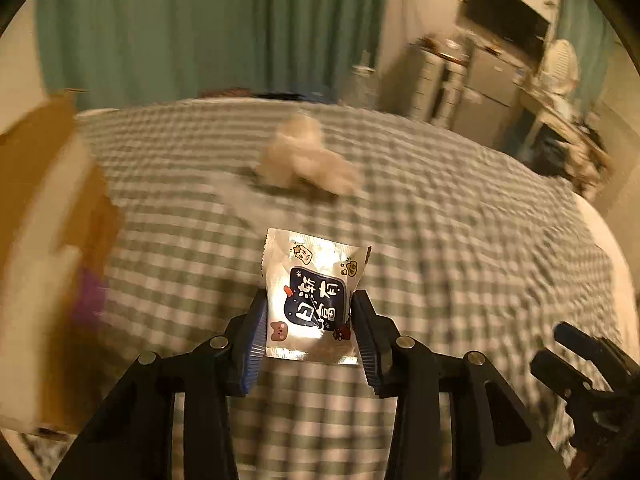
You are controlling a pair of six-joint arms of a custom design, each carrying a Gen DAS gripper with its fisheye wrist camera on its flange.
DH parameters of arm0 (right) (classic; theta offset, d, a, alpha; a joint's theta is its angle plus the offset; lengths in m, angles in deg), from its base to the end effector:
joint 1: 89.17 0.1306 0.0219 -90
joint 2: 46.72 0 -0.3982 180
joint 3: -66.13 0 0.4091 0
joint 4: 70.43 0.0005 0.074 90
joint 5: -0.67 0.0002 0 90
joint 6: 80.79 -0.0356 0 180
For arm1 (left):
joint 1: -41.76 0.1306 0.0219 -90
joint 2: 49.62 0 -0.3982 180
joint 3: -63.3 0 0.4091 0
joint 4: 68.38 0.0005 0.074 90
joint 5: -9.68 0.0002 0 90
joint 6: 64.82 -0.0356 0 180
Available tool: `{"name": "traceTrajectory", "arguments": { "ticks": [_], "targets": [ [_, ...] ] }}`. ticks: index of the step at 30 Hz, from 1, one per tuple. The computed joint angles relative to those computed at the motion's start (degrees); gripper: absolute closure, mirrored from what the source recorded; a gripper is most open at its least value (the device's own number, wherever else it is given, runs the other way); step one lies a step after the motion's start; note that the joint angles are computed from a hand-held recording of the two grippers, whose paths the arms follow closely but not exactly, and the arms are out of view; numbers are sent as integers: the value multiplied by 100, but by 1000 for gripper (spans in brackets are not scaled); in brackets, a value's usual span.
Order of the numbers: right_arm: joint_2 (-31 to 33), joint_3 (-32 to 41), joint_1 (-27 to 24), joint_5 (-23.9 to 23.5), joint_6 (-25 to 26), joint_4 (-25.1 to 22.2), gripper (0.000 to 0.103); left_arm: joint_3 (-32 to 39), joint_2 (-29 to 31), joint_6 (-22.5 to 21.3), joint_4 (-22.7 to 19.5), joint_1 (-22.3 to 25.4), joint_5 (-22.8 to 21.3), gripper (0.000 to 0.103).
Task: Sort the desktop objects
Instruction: 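Grasp the clear comb with the right tool while the left tool holds the snack packet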
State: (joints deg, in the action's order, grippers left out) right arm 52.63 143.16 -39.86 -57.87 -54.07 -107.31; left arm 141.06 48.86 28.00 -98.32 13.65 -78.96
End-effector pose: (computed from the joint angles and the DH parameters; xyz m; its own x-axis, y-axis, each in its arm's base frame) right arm 0.3524 0.3806 0.2784 -0.6739 0.3849 -0.6307 0.2877 0.9229 0.2558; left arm 0.4691 -0.2521 0.2948 -0.7052 0.3209 -0.6323 0.4502 0.8916 -0.0495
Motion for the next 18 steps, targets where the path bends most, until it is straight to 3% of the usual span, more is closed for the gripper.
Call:
{"name": "traceTrajectory", "arguments": {
  "ticks": [5, 10, 14, 18],
  "targets": [
    [505, 621, -134, -330, 911, 346, 25, 70, 123, 209, -213, 293, -292, 61],
    [1174, 1546, -264, -591, 1924, 610, 25, 112, 220, 313, -141, 466, -404, 61],
    [1683, 2166, -440, -879, 2448, 540, 26, 164, 331, 333, -63, 599, -475, 61],
    [2148, 2659, -617, -1083, 2866, 481, 26, 229, 487, 565, -161, 811, -277, 61]
  ]
}}
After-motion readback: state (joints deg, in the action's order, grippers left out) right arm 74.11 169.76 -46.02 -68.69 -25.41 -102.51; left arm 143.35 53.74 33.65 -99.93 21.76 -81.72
